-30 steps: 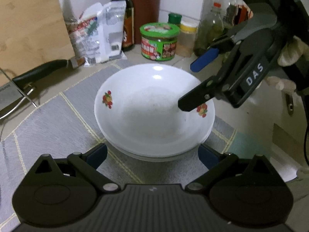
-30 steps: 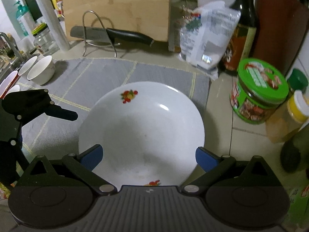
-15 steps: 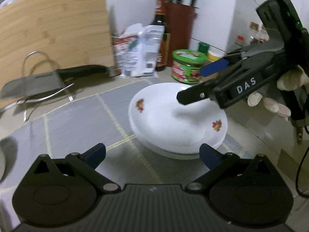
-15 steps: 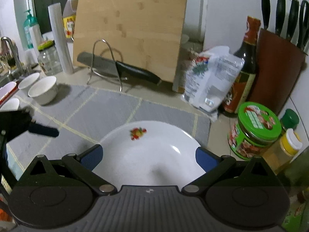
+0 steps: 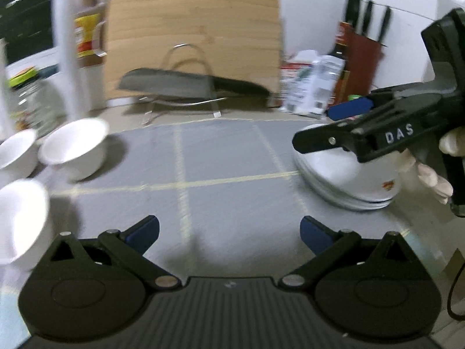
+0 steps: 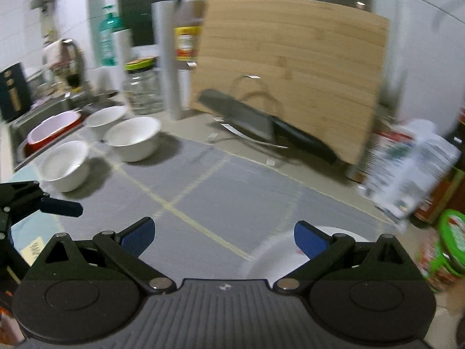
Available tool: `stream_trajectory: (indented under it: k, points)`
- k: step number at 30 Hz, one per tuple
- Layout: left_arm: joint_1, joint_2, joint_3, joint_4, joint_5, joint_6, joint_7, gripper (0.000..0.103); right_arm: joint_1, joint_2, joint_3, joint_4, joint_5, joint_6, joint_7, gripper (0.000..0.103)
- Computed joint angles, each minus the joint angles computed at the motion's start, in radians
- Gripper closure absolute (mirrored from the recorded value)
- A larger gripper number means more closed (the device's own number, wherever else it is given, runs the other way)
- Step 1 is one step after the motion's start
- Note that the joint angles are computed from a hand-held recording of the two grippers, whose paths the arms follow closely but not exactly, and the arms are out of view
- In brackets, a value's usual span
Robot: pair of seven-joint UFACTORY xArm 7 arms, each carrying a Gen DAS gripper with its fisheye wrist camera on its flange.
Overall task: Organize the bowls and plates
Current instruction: 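Move the right gripper away from the stack toward the white bowls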
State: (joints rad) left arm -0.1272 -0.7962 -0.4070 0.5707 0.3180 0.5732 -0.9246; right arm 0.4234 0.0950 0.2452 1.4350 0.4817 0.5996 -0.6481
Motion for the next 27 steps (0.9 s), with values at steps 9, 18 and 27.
stream_trajectory:
  k: [9,18,27]
  points:
    - [-0.084,-0.338,0.117,-0.178,-0.067,0.208,0.117,0.001,0.115,0.062,0.054,0.032,-0.15,-0.007,0.144,0.0]
    - [-0.054,-0.673,0.231,-0.3,-0.12,0.395,0.331,0.001,0.24,0.135,0.083,0.053,-0.309,-0.019,0.3,0.0]
    - [0.052,-0.796,0.366,-0.352,-0.152,0.42,0.566,0.001,0.332,0.234,0.091,0.12,-0.405,-0.021,0.405,0.0]
